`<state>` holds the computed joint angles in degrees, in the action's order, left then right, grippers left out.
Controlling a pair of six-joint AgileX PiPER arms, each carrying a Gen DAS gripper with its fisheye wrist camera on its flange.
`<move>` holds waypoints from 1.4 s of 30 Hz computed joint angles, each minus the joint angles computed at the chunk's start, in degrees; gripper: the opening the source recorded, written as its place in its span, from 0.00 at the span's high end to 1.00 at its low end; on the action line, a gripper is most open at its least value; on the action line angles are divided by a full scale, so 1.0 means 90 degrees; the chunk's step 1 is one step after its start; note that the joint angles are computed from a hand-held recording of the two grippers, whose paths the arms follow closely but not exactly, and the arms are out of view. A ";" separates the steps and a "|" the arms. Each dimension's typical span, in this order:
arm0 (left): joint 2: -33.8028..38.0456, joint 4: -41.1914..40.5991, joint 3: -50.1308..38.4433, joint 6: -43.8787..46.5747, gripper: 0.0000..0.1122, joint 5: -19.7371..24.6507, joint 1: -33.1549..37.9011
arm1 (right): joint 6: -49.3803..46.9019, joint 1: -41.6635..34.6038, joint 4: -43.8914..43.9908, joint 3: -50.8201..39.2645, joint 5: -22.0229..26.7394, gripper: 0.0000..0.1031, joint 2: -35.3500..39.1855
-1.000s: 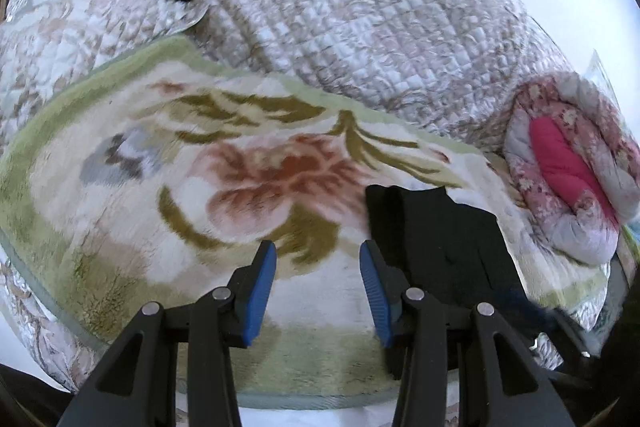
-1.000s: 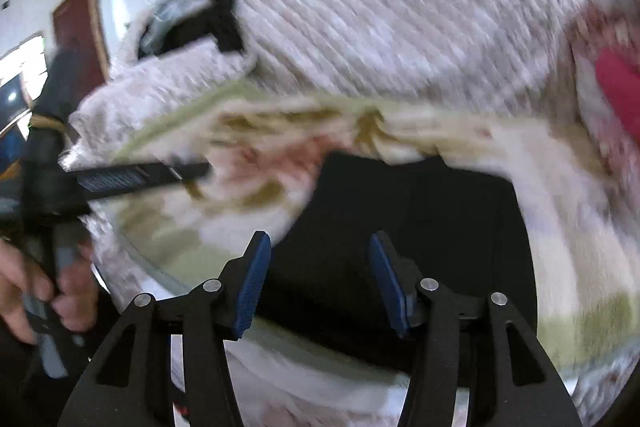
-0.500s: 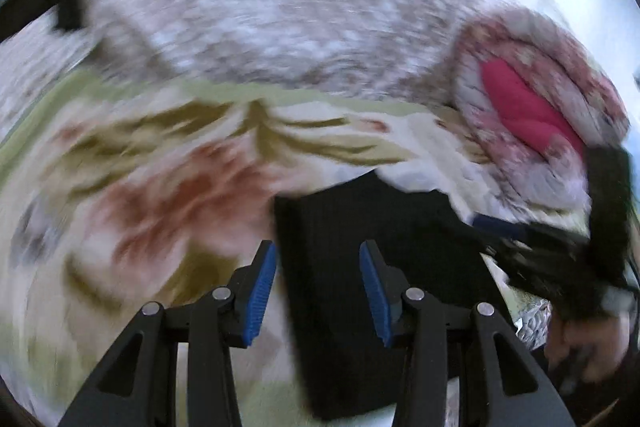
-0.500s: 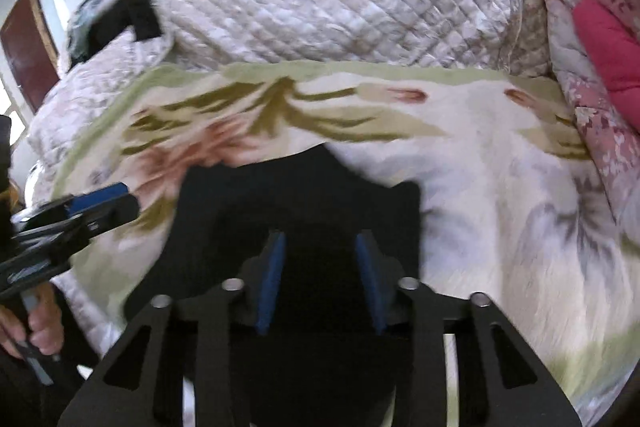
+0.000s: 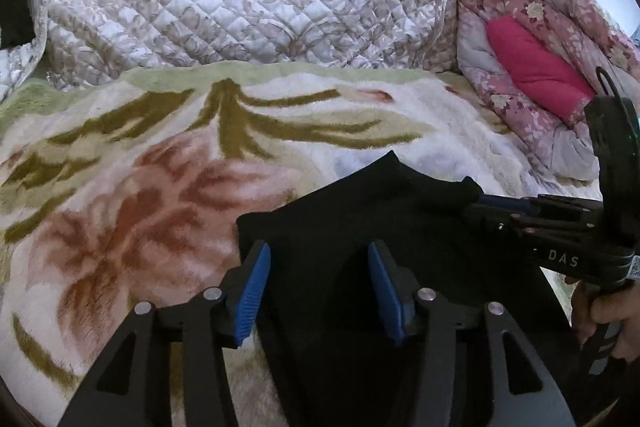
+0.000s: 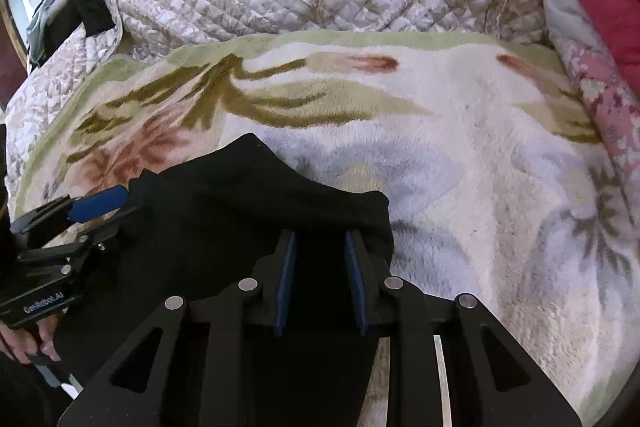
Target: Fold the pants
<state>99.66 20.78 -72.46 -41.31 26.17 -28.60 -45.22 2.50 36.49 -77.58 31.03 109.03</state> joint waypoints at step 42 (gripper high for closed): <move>-0.1155 0.1646 0.1352 -0.1632 0.66 -0.0455 -0.0991 | -0.3162 -0.0575 0.2311 0.1809 0.0328 0.66 -0.1191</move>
